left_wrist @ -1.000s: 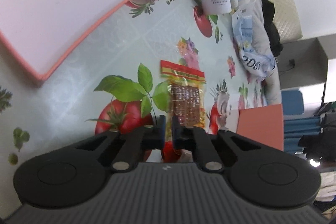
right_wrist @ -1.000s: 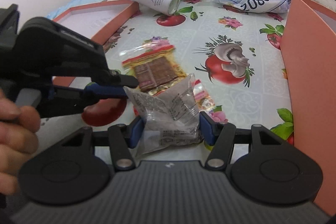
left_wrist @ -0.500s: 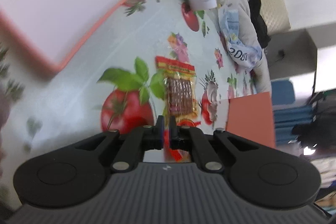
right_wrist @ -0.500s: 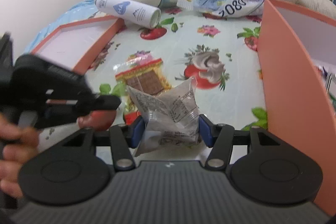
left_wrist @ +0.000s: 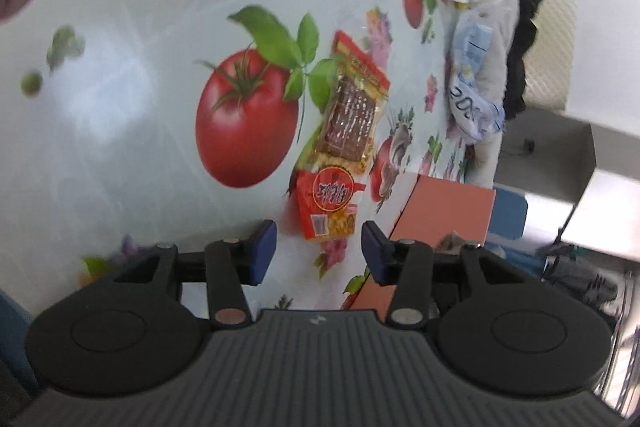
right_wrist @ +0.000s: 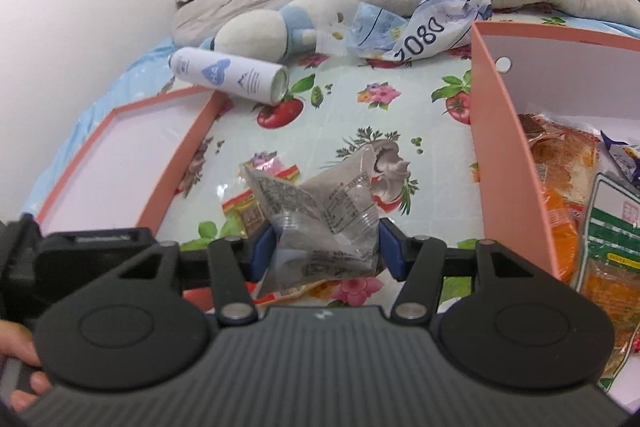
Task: Organize snacks
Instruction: 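Carry the chocolate packet and clear bag over the deep pink box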
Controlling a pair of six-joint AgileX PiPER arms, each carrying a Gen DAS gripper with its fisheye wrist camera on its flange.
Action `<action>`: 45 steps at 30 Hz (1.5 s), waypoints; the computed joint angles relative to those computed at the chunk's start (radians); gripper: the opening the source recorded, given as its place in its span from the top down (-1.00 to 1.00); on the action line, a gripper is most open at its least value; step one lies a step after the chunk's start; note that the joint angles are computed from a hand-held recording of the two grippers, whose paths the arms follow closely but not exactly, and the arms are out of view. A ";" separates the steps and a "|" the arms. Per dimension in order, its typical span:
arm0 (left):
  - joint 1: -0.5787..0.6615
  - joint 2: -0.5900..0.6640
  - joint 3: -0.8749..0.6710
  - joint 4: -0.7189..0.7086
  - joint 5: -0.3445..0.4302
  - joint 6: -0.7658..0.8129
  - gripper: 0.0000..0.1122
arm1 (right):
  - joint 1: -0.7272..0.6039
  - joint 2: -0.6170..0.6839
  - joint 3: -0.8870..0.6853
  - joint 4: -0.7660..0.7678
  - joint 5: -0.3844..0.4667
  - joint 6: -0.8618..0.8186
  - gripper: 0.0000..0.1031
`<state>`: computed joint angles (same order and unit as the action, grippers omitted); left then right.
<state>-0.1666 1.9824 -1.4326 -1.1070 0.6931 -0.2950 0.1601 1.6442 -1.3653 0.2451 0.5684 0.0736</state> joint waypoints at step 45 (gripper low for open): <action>-0.141 0.149 -0.742 0.689 0.184 -0.198 1.00 | -0.118 -0.123 -0.014 0.005 0.074 -0.034 -0.12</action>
